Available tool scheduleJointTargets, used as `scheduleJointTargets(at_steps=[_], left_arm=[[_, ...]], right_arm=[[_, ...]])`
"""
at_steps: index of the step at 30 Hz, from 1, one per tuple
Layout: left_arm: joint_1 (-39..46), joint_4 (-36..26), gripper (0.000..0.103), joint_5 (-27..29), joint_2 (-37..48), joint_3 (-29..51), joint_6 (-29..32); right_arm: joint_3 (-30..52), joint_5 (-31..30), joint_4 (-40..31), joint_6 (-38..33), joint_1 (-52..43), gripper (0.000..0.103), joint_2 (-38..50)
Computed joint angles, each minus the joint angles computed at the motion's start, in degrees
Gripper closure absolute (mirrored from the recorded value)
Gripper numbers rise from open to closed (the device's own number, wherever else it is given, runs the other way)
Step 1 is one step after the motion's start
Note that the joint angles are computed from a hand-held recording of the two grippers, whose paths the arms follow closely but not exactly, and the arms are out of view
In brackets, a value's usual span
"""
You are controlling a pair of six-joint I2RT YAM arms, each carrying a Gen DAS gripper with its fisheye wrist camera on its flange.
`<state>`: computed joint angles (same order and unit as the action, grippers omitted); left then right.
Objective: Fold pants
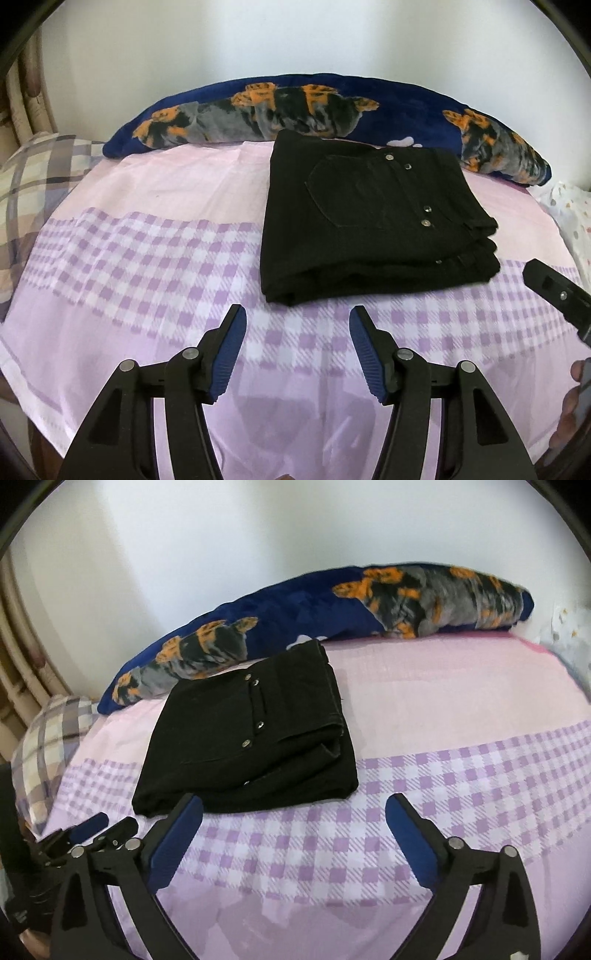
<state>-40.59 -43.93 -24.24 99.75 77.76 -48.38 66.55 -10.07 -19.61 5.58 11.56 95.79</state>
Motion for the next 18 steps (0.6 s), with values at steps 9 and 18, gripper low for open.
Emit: scheduleJointTargets(at_steps=[9, 18], left_arm=[[-4.20, -2.62, 0.044, -3.25, -2.39, -0.86, -3.96], [-6.85, -4.98, 0.044, -4.93, -2.43, -0.07, -6.58]], right_arm=[[-5.63, 3.91, 0.30, -1.23, 3.59, 0.001, -6.71], [-7.80, 4.28, 0.14, -0.14, 3.58, 0.001, -8.83]])
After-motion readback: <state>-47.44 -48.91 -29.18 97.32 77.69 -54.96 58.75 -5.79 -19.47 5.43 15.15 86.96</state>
